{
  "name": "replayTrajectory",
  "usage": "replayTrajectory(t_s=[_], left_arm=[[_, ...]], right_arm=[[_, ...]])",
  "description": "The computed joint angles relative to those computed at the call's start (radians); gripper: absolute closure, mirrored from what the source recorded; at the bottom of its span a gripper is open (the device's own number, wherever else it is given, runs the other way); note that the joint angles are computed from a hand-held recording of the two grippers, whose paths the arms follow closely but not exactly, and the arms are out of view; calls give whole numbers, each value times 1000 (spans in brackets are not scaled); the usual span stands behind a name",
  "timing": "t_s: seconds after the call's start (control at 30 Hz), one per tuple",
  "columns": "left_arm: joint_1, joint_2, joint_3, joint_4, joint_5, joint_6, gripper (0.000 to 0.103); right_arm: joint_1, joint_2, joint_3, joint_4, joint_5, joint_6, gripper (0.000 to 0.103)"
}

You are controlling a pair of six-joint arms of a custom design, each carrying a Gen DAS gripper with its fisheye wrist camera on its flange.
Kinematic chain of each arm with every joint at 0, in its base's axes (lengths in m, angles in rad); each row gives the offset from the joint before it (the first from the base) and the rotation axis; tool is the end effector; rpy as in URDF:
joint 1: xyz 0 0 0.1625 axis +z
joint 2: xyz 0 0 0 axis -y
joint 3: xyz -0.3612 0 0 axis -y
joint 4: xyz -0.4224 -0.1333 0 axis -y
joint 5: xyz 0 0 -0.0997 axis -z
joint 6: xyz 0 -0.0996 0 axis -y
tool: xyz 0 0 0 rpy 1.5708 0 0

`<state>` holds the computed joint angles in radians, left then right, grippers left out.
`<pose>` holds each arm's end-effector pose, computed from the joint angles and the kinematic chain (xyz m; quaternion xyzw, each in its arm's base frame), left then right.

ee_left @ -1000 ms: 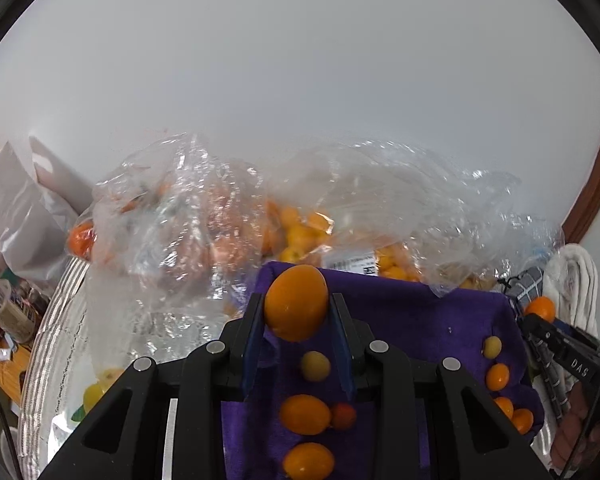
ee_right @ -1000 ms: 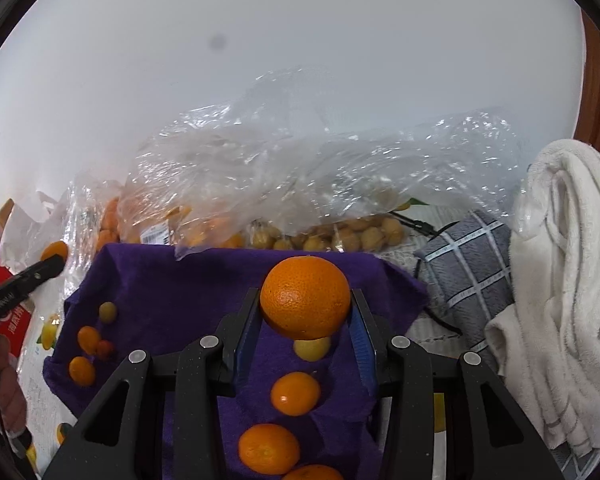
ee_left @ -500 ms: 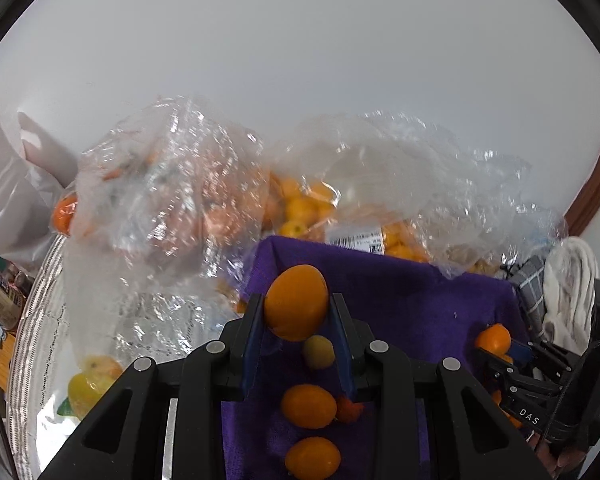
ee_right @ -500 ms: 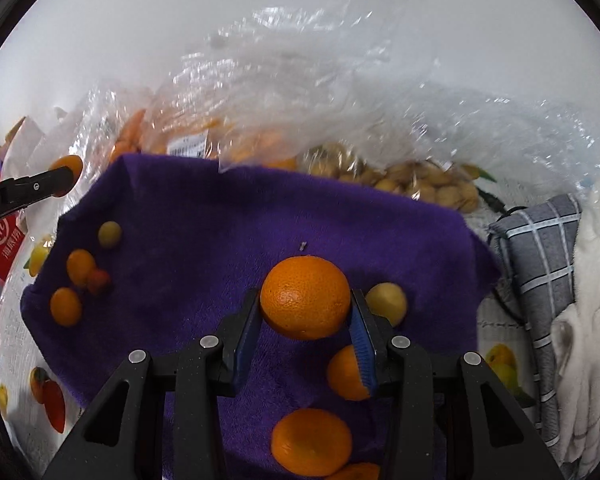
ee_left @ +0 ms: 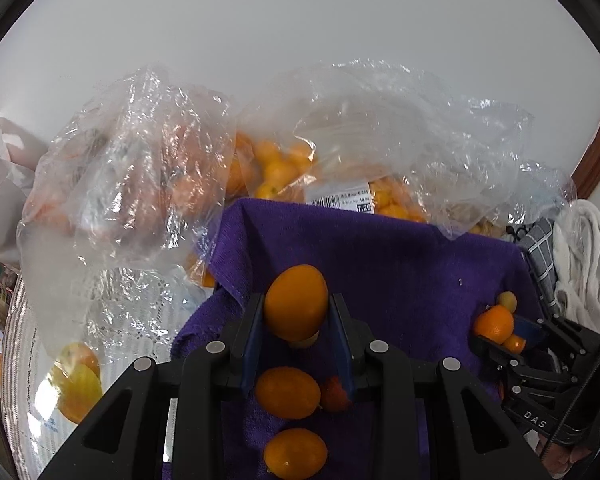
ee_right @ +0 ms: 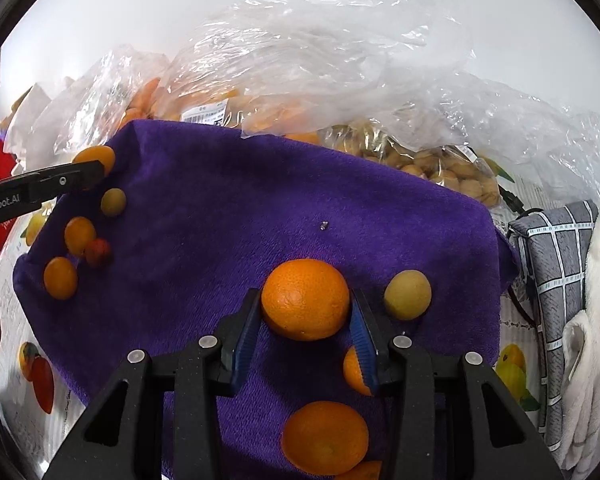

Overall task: Organize fruits
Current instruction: 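Open the right gripper on the towel while the left gripper releases its orange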

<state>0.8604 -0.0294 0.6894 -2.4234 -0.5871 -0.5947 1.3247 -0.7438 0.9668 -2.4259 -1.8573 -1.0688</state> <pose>-0.3598 -0.7499 -0.1209 0.0054 0.8785 -0.3528 0.3220 -0.0965 -0.8157 0.2955 0.3355 -0.8800 0.1606 0.2954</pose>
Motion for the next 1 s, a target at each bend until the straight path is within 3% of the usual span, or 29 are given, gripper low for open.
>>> replayTrajectory(t_s=[0.3, 0.47, 0.67, 0.7, 0.9, 1.0], left_arm=[[4, 69, -114, 69, -26, 19, 73], [5, 118, -187, 75, -56, 50, 73], [-1, 212, -337, 147, -47, 73, 72], [-1, 205, -321, 140, -50, 76, 72], [0, 309, -501, 235, -36, 94, 72], [0, 298, -492, 254, -41, 83, 70]], right_arm=[[-5, -47, 25, -45, 93, 8, 45], [-13, -51, -3, -63, 109, 49, 44], [-18, -22, -66, -31, 90, 105, 44], [-18, -19, -70, -28, 87, 107, 44], [-11, -18, -53, -54, 60, 82, 44], [-9, -14, -56, -53, 49, 85, 44]])
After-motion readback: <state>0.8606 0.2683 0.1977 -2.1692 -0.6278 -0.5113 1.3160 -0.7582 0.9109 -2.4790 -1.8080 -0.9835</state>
